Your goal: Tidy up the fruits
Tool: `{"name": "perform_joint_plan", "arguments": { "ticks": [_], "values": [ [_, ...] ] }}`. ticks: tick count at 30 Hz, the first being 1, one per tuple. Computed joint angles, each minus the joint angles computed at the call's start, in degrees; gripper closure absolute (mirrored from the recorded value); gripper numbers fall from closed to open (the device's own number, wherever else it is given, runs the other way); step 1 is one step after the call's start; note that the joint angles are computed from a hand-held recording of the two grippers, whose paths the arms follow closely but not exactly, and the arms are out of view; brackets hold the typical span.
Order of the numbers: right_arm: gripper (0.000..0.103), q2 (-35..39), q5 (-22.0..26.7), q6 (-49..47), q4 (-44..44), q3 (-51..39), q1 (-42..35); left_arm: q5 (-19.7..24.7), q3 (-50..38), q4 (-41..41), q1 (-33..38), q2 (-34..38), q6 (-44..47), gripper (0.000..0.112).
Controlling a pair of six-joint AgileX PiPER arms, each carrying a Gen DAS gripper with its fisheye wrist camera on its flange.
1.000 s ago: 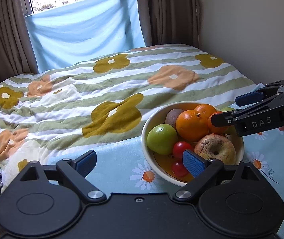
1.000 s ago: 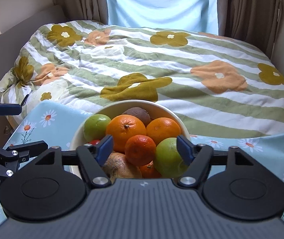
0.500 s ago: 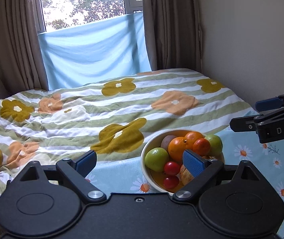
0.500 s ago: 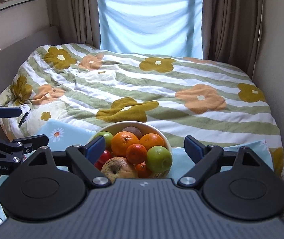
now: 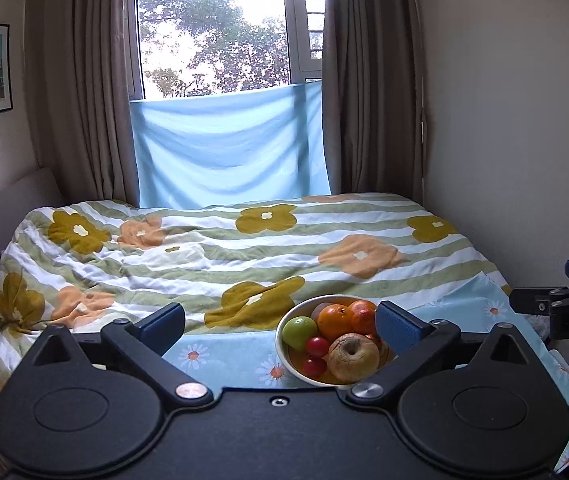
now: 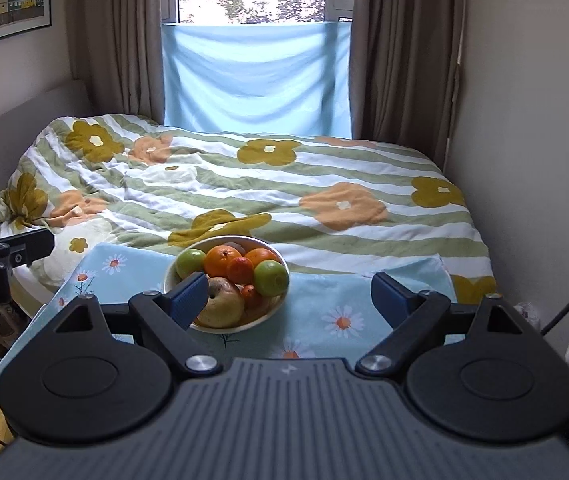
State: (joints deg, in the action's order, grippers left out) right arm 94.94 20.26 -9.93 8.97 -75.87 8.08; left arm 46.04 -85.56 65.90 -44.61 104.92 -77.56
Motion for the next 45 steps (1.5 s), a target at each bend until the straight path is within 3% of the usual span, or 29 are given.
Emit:
{"name": "perform_joint_plan", "arguments": {
  "ticks": [4,14,45],
  "values": [
    [0.000,-6.44,-5.00,8.51,-7.57,9.36,0.32,3.46,3.01,1.46,-3.79,-1.61,-4.37,0.009],
    [0.000,-12.94,-4.58,15.75,-14.08,18.35,0.77,8.65,6.97,1.83,-10.13,-2.71,-10.90,0.009],
    [0.000,-13.47,-2.06,12.57,-9.50,18.19,-1.15,9.85,6.32,1.03,-10.99,-2.51,-10.05,0.009]
  ]
}}
